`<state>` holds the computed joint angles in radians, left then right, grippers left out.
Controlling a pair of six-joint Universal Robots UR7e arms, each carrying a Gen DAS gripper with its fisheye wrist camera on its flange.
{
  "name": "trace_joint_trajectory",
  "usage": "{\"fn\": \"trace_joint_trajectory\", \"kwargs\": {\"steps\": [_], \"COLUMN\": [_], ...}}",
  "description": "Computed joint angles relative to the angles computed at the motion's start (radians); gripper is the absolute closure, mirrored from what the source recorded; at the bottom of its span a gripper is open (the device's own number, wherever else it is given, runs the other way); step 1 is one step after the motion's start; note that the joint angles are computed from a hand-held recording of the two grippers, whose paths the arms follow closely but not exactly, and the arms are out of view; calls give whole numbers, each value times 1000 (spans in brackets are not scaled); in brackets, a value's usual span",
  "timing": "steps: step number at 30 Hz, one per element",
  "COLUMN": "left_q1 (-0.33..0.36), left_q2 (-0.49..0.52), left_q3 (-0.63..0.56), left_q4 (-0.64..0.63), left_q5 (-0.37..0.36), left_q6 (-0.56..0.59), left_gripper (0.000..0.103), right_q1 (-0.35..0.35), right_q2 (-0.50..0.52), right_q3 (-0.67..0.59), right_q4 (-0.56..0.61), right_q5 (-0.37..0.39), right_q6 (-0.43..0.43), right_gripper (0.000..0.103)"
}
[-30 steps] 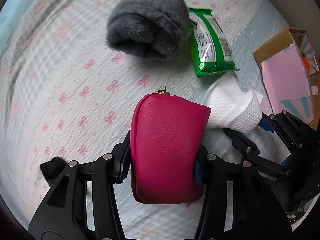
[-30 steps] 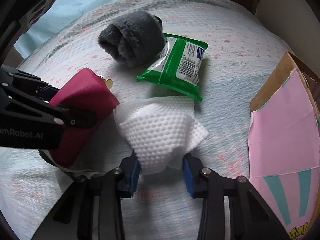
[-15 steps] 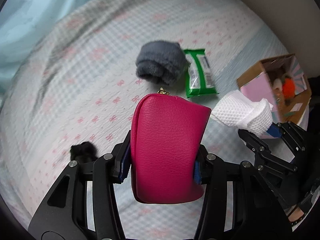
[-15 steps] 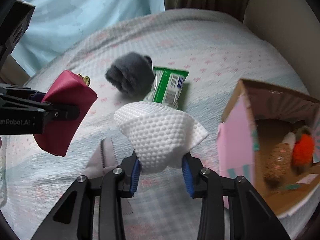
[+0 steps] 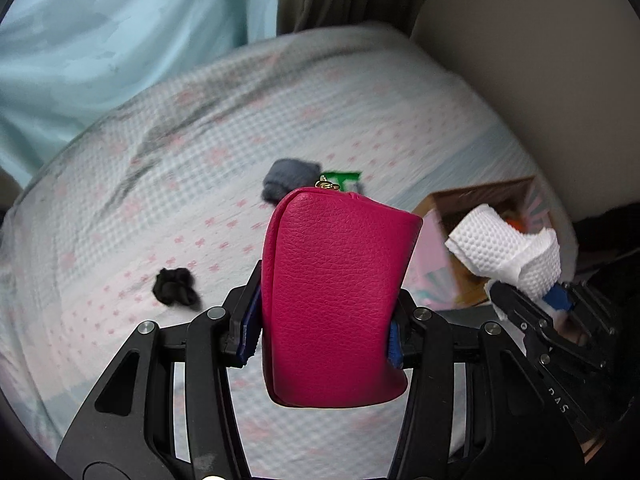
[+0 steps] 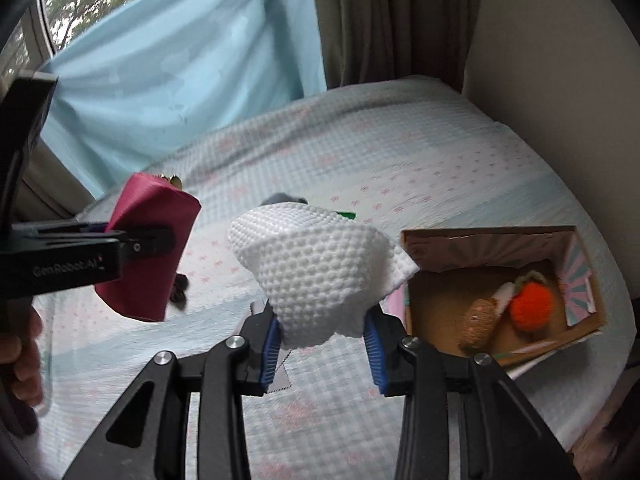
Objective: Organize soft objects
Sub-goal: 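Carry the pink pouch and white cloth into the box and release both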
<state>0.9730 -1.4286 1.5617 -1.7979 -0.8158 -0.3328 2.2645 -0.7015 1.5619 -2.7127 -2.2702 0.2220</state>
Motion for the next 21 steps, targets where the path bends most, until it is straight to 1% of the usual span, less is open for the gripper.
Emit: {"fn": "trace_joint_trajectory", "kwargs": {"steps": [2,6,11,13,14,17,18,21], "left_q1": [-26,-79,-129,-144,-150,-164,-164,-163], "left_q2": [0,18,85,115,130,192,209,286], "left_q3": [2,15,5,6,5,-5,-8,-33], "left_q4": [-8,-21,-26,-39,-44,-51,-53,-57], "left_q5": [-14,-19,-25,-29,-30,-42,-44,-51], "left_q6": [-29,-64,-142,-171,-186,-250,-259,-293], "left_gripper": [58,58,58,58,58,58,58,58], "right_q1": [6,-2,-39,-67,-74,-121,-141,-190], "right_q2": [-38,-109,-199,-234,-243,-287,-301,-329], "right_q3": [16,43,76,85,87,90,89,86], "right_q4": [14,43,90,120,132,190,206,258], "right_q5": [-9,-40,-55,-46,-60,-42,-37,-17], "right_q6": [17,41,47,33,27,-18,-43,-75], "right_gripper": [69,69,69,69,69,69,69,69]}}
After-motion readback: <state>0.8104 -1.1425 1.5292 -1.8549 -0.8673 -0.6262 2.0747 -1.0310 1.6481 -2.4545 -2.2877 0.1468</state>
